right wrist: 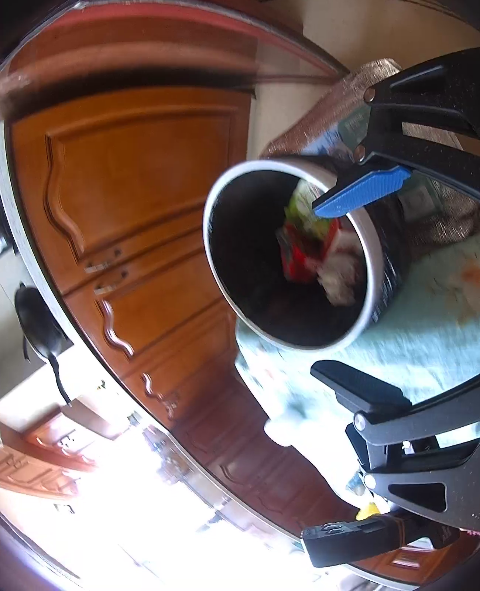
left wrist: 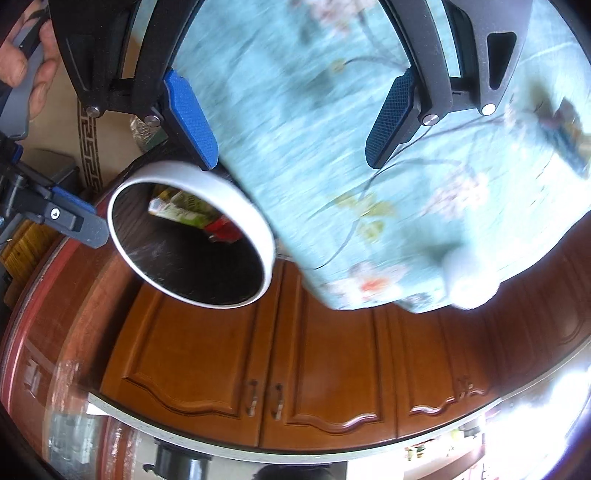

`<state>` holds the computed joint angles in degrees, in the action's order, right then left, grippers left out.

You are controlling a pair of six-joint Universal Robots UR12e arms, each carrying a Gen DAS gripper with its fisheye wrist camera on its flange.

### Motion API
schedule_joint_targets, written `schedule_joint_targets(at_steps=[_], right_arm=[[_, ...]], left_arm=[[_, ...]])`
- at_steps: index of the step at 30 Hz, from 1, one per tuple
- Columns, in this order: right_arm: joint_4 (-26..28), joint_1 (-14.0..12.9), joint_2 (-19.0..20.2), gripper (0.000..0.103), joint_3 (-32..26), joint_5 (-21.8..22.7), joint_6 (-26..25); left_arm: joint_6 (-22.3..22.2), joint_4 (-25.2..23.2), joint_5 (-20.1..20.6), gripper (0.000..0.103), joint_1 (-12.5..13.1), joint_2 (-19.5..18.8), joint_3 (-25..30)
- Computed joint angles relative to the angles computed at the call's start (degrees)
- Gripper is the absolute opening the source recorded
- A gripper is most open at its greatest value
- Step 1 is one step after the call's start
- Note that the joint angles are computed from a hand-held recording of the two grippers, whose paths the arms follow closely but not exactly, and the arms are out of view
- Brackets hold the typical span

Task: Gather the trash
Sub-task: 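Move both open grippers back over the table toward the foil wrapper and foam net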

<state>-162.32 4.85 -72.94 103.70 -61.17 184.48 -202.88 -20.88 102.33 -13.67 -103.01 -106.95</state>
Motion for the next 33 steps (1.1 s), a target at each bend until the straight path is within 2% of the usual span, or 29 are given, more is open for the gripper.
schedule_joint_targets(at_steps=[8, 12, 16, 23, 26, 28, 33], right_arm=[[3.6, 2.9, -0.4, 0.096, -0.4, 3.9, -3.4], [6.3, 5.0, -0.5, 0.101, -1.1, 3.6, -5.3], [9.4, 7.3, -0.5, 0.102, -2.1, 0.5, -7.4], [11.1, 9.9, -0.4, 0.102, -2.6, 2.2, -12.7], [12.8, 11.0, 0.1, 0.102, -3.5, 4.0, -13.3], [15.0, 11.6, 0.6, 0.102, -4.5, 5.1, -13.9], [19.8, 13.6, 2.2, 0.102, -7.4, 4.5, -16.5]], left_arm=[[-5.4, 0.0, 3.0, 0.083, 0.9, 6.4, -7.7], [-7.6, 0.1, 4.0, 0.083, 1.7, 10.2, -11.4], [-9.6, -0.7, 4.8, 0.083, 2.3, 13.0, -13.9], [-13.2, -2.1, 6.5, 0.083, 3.2, 17.1, -17.4], [-14.1, -2.8, 7.5, 0.083, 3.7, 18.3, -18.2], [-14.9, -3.1, 7.6, 0.083, 4.4, 19.3, -18.9], [-15.7, -4.4, 7.7, 0.083, 6.2, 21.2, -19.8]])
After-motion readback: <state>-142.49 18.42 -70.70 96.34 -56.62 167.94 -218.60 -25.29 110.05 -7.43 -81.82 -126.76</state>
